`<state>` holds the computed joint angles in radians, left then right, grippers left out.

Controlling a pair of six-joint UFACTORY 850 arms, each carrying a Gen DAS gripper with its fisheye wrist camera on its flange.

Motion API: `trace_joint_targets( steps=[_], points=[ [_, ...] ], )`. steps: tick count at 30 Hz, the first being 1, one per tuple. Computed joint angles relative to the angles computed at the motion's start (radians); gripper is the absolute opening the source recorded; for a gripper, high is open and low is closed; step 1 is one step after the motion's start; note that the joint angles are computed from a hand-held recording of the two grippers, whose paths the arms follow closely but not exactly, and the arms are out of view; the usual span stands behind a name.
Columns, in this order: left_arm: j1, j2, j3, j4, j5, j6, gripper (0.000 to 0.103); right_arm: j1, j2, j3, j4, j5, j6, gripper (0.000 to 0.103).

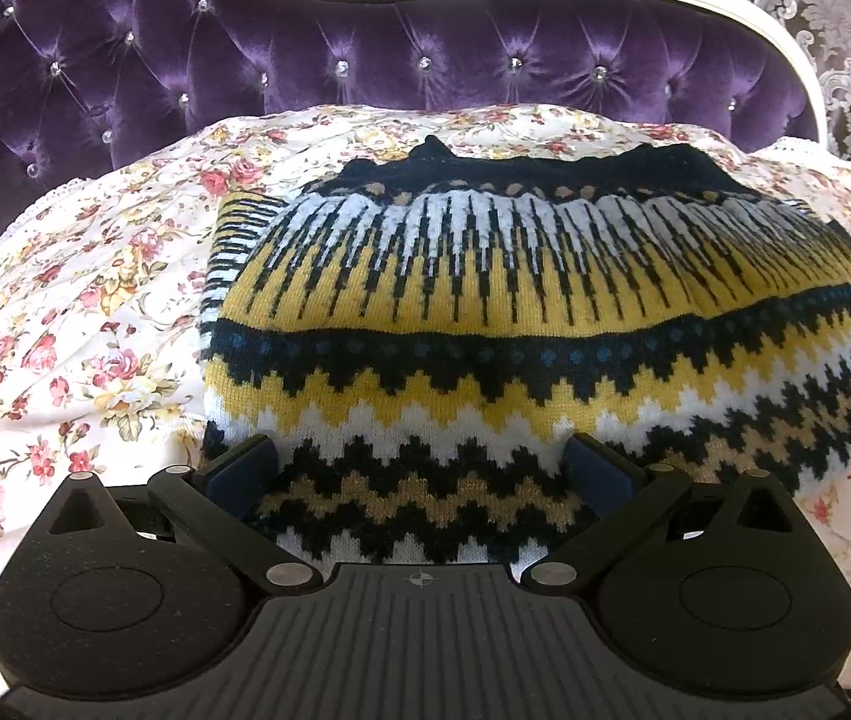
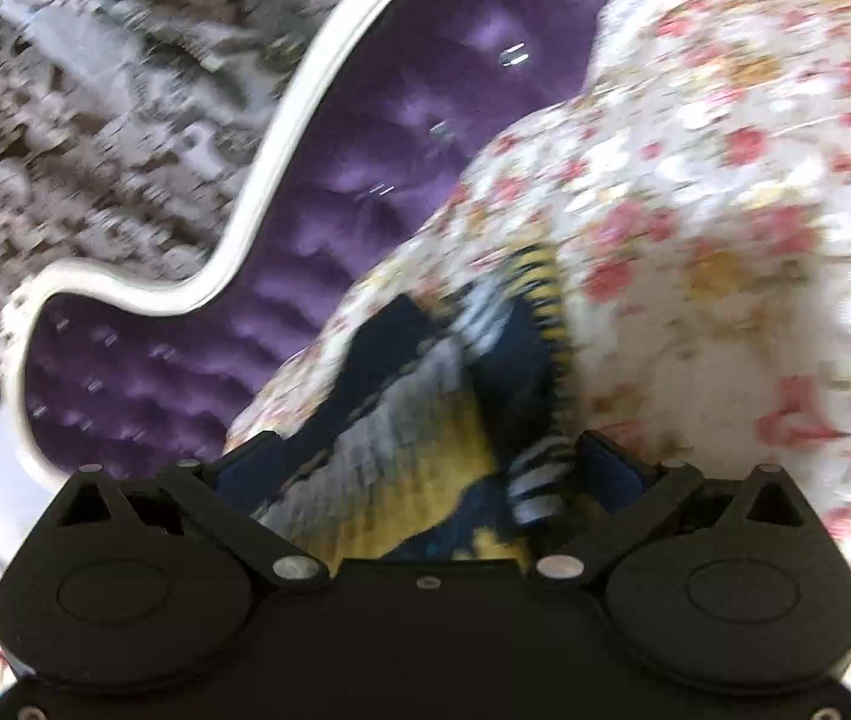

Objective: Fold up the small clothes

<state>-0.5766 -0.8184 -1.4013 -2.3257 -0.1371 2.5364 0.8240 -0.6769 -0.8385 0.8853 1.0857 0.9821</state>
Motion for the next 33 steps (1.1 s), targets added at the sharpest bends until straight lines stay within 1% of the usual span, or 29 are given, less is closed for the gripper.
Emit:
trace_joint_targets(
  steps=[2,4,6,9,10,11,14,15,16,17,19,21,23,24,25,29,33],
  points=[
    [0.000,-0.001,-0.001,-0.003,0.000,0.002,0.103,-0.007,-0.023,-0.003,-0.058,0.064,0.050,0.103],
    [0.000,-0.001,-0.002,0.017,0.000,-0.020,0.103,-0.007,-0.042,-0.005,-0.071,0.116,0.092,0.103],
    [0.000,-0.003,-0.008,0.073,0.005,-0.077,0.103,-0.003,-0.037,0.007,-0.073,0.126,0.121,0.102],
    [0.000,-0.004,-0.014,0.163,0.013,-0.170,0.103,0.008,-0.013,0.032,-0.067,0.115,0.163,0.101],
    [0.000,-0.004,-0.016,0.171,0.014,-0.179,0.103,0.013,-0.012,0.042,-0.064,0.143,0.188,0.100],
    [0.000,-0.005,-0.015,0.164,0.013,-0.171,0.103,0.020,-0.014,0.054,-0.065,0.200,0.213,0.099],
    [-0.001,-0.002,-0.006,0.058,0.005,-0.069,0.103,0.054,-0.029,0.080,-0.018,0.425,0.233,0.098],
    [-0.001,-0.001,-0.004,0.039,0.003,-0.049,0.103,0.065,-0.026,0.085,0.011,0.463,0.234,0.098],
    [0.000,-0.001,-0.005,0.058,0.005,-0.068,0.103,0.072,-0.015,0.092,0.034,0.458,0.231,0.099],
    [0.000,-0.001,-0.005,0.071,0.006,-0.081,0.103,0.076,0.006,0.103,0.052,0.412,0.215,0.099],
    [0.000,-0.001,-0.004,0.083,0.007,-0.093,0.103,0.080,0.060,0.110,0.105,0.239,0.119,0.100],
    [0.000,-0.001,-0.005,0.083,0.007,-0.093,0.103,0.072,0.108,0.111,0.144,0.043,0.034,0.100],
    [-0.001,-0.001,-0.005,0.076,0.007,-0.087,0.103,0.051,0.132,0.118,0.106,-0.093,0.026,0.100],
    [0.000,-0.002,-0.006,0.081,0.007,-0.092,0.103,0.040,0.134,0.122,0.066,-0.140,0.049,0.100],
    [0.000,-0.002,-0.006,0.082,0.007,-0.093,0.103,0.031,0.129,0.126,0.020,-0.161,0.086,0.100],
    [0.000,-0.002,-0.007,0.087,0.007,-0.096,0.103,0.016,0.118,0.140,-0.109,-0.129,0.145,0.100],
    [0.000,-0.002,-0.007,0.084,0.006,-0.093,0.103,0.002,0.097,0.145,-0.215,-0.070,0.208,0.103]
  ],
)
